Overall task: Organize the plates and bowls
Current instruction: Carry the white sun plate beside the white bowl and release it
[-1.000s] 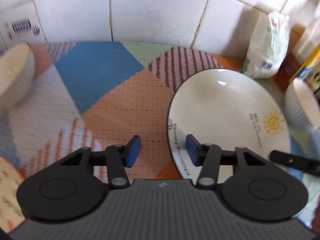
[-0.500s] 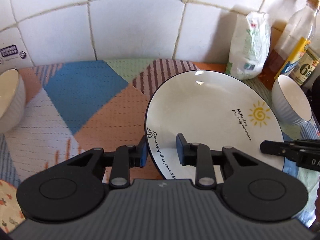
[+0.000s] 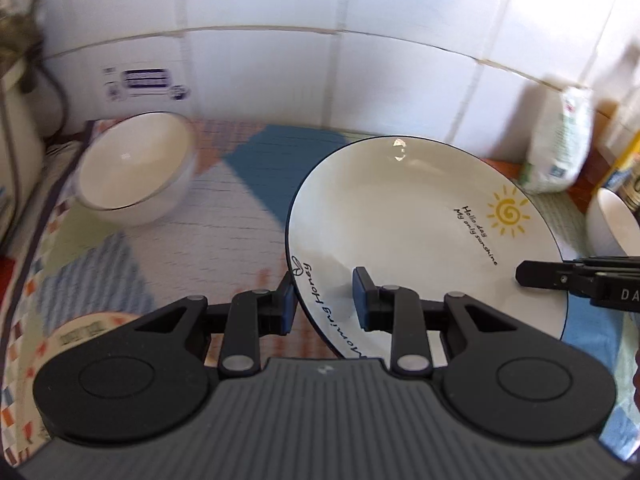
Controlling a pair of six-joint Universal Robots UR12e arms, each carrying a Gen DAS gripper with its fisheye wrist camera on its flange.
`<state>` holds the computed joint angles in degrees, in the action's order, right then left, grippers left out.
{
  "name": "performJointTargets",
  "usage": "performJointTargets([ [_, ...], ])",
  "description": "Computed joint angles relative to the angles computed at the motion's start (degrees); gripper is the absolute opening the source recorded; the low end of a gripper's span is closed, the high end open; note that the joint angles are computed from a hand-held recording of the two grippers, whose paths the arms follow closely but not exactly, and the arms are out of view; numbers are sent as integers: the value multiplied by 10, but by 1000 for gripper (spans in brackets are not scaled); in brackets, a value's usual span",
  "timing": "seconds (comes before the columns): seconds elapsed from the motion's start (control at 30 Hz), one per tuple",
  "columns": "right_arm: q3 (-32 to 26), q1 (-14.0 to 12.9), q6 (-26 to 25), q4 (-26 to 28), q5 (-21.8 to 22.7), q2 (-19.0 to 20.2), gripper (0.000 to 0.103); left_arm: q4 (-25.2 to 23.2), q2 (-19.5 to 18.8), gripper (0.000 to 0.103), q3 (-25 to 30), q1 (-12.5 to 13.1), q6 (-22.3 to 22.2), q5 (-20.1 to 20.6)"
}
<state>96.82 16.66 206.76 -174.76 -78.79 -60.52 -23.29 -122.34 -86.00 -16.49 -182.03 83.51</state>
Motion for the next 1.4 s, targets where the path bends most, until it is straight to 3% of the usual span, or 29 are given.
performJointTargets([
  [0.13, -23, 3, -26, 8, 33, 18, 23, -1, 4, 27, -7, 12, -4, 9],
  [0.3, -52, 7, -42, 28, 43, 37, 24, -12, -4, 27, 7, 20, -8, 20],
  [0.43, -68, 8, -60, 52, 44, 44, 25, 6, -15, 28, 12, 21, 33, 22],
  [0.57, -74, 6, -71, 71, 46, 46, 26, -13, -26, 28, 29, 24, 44, 8],
  [0.7, -91, 9, -80, 90, 28, 55, 26, -33, -37, 28, 46, 25, 25, 4],
  [0.93, -112, 13, -131, 119, -6, 59, 27, -38, -49, 29, 57, 29, 41, -19],
  [1.13, -121, 15, -141, 138, -15, 63, 27, -59, -54, 30, 66, 26, 45, -3],
  [1.23, -121, 15, -116, 141, -15, 63, 27, -86, -55, 30, 78, 23, 56, 13],
  [1.33, -127, 28, -121, 168, -66, 60, 29, -113, -53, 31, 87, 15, 80, 43],
  [1.4, -125, 35, -105, 171, -95, 55, 30, -138, -50, 31, 92, 13, 66, 54],
])
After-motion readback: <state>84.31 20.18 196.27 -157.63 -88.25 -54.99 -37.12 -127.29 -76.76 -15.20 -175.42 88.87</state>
